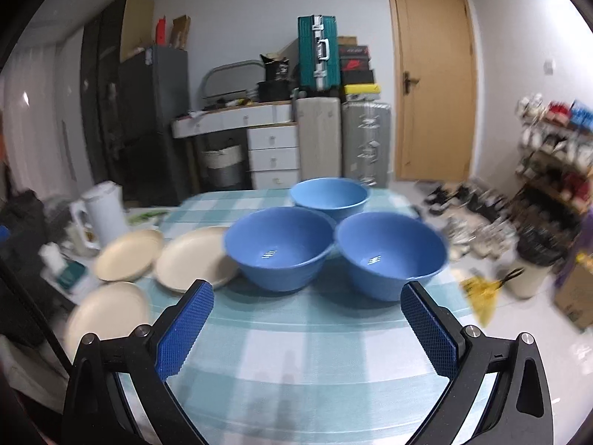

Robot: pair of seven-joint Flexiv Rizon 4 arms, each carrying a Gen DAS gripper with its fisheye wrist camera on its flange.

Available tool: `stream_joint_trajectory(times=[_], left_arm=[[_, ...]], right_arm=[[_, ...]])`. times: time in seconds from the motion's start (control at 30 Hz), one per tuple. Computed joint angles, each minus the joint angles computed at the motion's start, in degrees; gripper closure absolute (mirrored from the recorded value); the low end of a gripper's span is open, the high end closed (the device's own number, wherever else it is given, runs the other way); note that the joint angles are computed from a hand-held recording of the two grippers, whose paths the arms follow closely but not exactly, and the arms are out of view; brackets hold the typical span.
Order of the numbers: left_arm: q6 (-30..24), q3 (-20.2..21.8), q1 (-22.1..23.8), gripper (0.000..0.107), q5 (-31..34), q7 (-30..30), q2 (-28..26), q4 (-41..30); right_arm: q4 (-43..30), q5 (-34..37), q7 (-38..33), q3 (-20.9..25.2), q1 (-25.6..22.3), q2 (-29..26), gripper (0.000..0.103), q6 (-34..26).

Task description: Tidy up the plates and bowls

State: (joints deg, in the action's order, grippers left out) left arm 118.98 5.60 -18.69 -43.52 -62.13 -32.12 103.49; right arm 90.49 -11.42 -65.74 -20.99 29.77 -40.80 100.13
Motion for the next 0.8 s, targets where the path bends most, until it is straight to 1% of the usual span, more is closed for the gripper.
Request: stream_joint_trajectory(times=[0.07,0.1,0.13,0.17,0.27,0.37,0.43,0.47,0.5,0.53,0.57,0.63,0.67,0.7,0.73,0.8], left_arm=[[-1.9,0.4,-0.3,0.004,-1.9,-0.2,0.1,-0.5],[-2.9,1.8,-1.6,0.004,-4.5,0.0,-0.1,-0.9],[-3.1,1.7,-1.4,0.004,-4.8,-0.8,0.0,-0.9],[-2.6,0.8,-0.2,0.004,-4.0,-2.6,0.4,-0.4],[-2.2,1.5,-0.3,0.004,-4.2,-3.7,0.1,-0.9],[-2.4,3.8,-2.4,0.004,-6.8,-1.7,-0.9,-1.7],[-2.5,6.1,-5.0,0.004,-10.5,1.4,-2.2,-3.0],[-2.1,6.6,-5.7,0.004,-11.9,2.6,-2.7,-3.5],[-1.7,7.5,-7.0,0.004,-14.6,4.4,-3.5,-4.4],[-1.0,7.5,-7.4,0.004,-16.3,5.5,-4.0,-4.9],[-0.4,6.7,-6.7,0.004,-16.3,5.7,-4.0,-5.0],[1.1,6.3,-6.8,0.004,-18.4,7.9,-4.8,-6.0],[1.8,5.0,-5.3,0.004,-15.6,7.0,-4.6,-5.4],[2.0,3.3,-3.4,0.004,-12.9,6.1,-4.3,-5.0],[1.6,2.0,-2.1,0.004,-11.9,6.0,-4.0,-4.8],[-1.1,0.1,0.0,0.004,-10.9,5.9,-3.3,-4.6]], right_arm=[[-0.3,-0.5,-0.4,2.3,-1.6,0.3,0.000,-0.5],[-0.4,-0.8,-0.5,3.1,-2.2,0.4,0.000,-0.6],[-0.3,-0.9,-0.6,3.3,-2.3,0.5,0.000,-0.5],[-0.1,-0.9,-0.6,2.8,-2.0,0.5,0.000,-0.3],[-0.1,-1.1,-0.8,2.2,-1.4,0.4,0.000,-0.2],[0.0,-1.4,-1.3,1.4,-0.6,0.3,0.000,-0.1],[0.2,-1.4,-1.6,1.1,-0.2,0.4,0.000,-0.1],[0.1,-1.7,-2.0,2.4,-1.1,0.6,0.000,-0.3],[-0.1,-1.9,-2.2,3.4,-1.8,0.6,0.000,-0.5],[-0.2,-2.1,-2.4,4.0,-2.2,0.7,0.000,-0.7],[-0.3,-2.3,-2.5,4.6,-2.6,0.8,0.000,-1.1],[-0.6,-2.9,-2.7,6.6,-3.9,1.0,0.000,-2.0],[-0.6,-3.1,-2.6,7.1,-4.3,1.1,0.000,-2.3],[-0.9,-3.5,-2.7,8.9,-5.6,1.2,0.000,-3.2],[-1.3,-3.9,-2.9,10.8,-6.9,1.2,0.000,-3.6],[-1.4,-4.2,-2.6,11.3,-7.2,1.2,0.000,-3.3]])
